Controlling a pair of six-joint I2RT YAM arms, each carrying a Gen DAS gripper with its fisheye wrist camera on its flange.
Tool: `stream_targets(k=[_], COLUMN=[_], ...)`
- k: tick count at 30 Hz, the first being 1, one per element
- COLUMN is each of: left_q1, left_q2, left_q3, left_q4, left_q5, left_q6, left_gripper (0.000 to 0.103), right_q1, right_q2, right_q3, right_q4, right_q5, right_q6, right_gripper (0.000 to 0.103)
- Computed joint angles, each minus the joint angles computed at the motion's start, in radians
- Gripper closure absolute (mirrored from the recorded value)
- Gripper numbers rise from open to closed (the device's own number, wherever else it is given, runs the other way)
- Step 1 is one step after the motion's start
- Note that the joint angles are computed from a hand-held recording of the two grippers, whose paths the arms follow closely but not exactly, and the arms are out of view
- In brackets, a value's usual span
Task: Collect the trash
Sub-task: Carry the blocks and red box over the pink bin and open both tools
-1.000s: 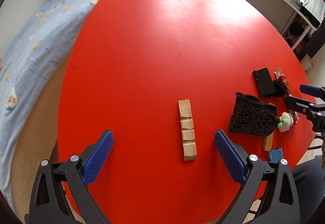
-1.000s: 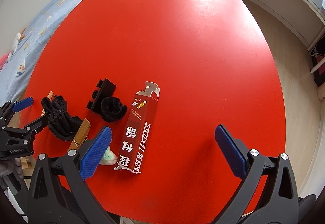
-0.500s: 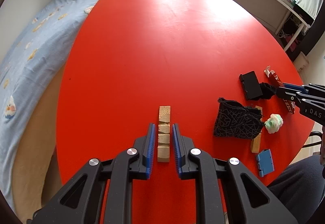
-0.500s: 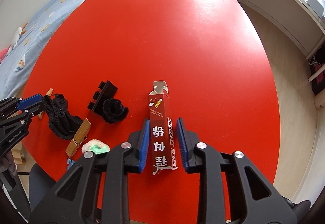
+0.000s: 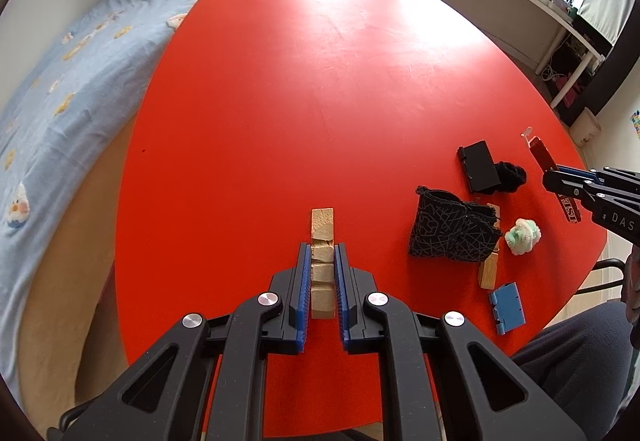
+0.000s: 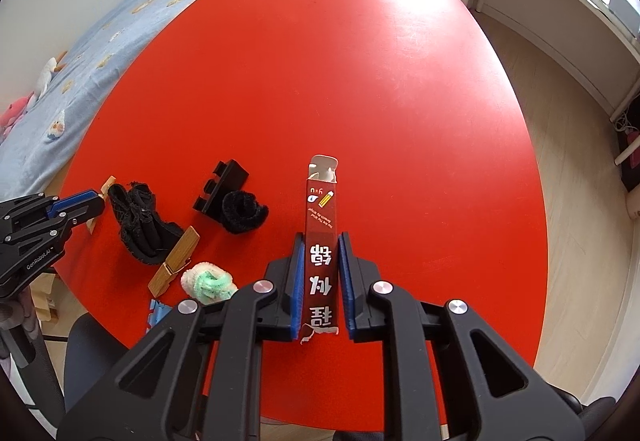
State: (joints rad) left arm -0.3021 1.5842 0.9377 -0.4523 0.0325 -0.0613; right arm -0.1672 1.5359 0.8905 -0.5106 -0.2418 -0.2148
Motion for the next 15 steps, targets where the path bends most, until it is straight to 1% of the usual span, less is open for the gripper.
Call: stream_targets(k=[8,15], left_q1=[-0.019,-0.027], left_q2=[-0.142,-0.296], left_q3=[-0.05,-0.109], left_q4=[-0.033,-0.076], left_q5=[0.009,0.033], left_q6=[0.024,0.048], left_gripper=[0.092,0.092], right_q1=[-0.034,-0.105], right_q2=[-0.187,-0.398], right_q3=[-0.059,-0.113], right_q4=[-0.073,-0.205], right_q5=[-0.045,-0.126], right_q6=[-0.051,-0.145], right_gripper=[0.088,0.088])
